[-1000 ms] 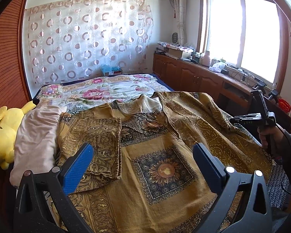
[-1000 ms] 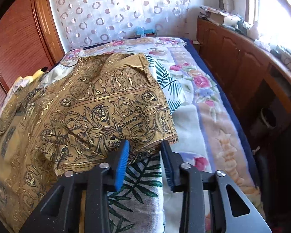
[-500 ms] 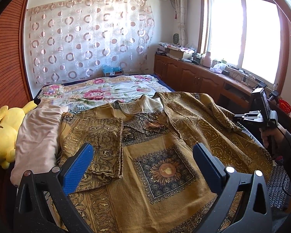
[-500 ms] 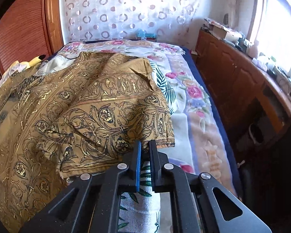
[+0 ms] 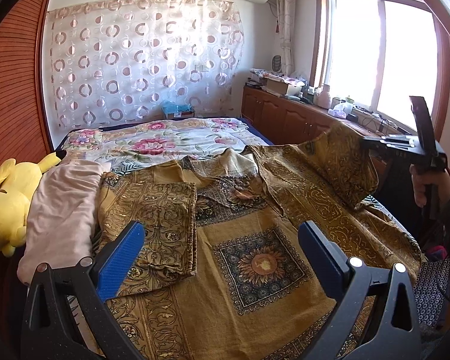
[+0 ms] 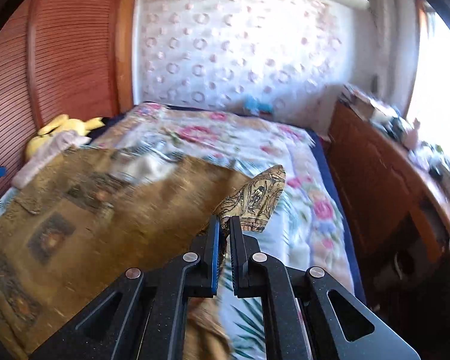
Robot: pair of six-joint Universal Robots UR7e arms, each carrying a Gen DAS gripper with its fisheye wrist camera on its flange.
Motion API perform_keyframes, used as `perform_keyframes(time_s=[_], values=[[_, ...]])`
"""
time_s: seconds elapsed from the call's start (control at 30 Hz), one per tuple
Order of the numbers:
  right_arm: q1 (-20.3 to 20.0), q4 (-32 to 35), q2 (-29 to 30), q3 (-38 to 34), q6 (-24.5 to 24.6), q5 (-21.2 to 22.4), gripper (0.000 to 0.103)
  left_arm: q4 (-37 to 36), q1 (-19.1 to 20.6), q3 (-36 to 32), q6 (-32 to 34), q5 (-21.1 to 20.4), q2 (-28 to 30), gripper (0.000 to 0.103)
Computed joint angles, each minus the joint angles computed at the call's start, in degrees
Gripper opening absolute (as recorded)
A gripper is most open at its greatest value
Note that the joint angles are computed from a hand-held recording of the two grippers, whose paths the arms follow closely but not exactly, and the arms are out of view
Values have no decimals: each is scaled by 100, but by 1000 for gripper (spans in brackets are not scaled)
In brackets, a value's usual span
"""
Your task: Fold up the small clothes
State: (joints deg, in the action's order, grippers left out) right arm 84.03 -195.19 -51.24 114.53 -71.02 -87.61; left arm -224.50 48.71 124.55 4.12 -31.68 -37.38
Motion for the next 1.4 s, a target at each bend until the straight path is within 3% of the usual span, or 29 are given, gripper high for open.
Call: perform_keyframes(time_s=[0.2, 0.3, 0.4, 0.6, 0.83, 1.13, 1.2, 1.23, 1.27, 1.4], values=[[263, 120, 208, 129, -245, 137, 8, -84, -10, 80, -23, 60, -36, 103], [246, 130, 253, 117, -249, 168, 30, -134, -23, 140, -57, 108, -56, 103], [144, 140, 247, 61, -268, 155, 32, -180, -13, 171, -80, 108, -79, 103], [183, 101, 477, -345, -10, -446, 32, -262, 6, 176, -79, 112, -71, 103], [255, 721, 939, -1069, 684, -1126, 32, -225, 19, 180, -98, 111, -78, 103], [364, 1468, 1484, -1993, 1096, -1706, 32, -121, 89, 190, -193, 122, -102, 103], [405, 1589, 1510, -2083, 1087, -1746, 29, -106, 98, 194, -202, 142, -106, 103], [423, 1634, 1509, -2099, 1046, -1737, 20, -115, 101, 202, -201, 146, -106, 103], [440, 1676, 1496, -2101, 975, -1731, 6, -122, 96, 207, -207, 153, -102, 103], [435, 1423, 1471, -2084, 703, -1616, 3, -80, 116, 227, -242, 186, -119, 103]])
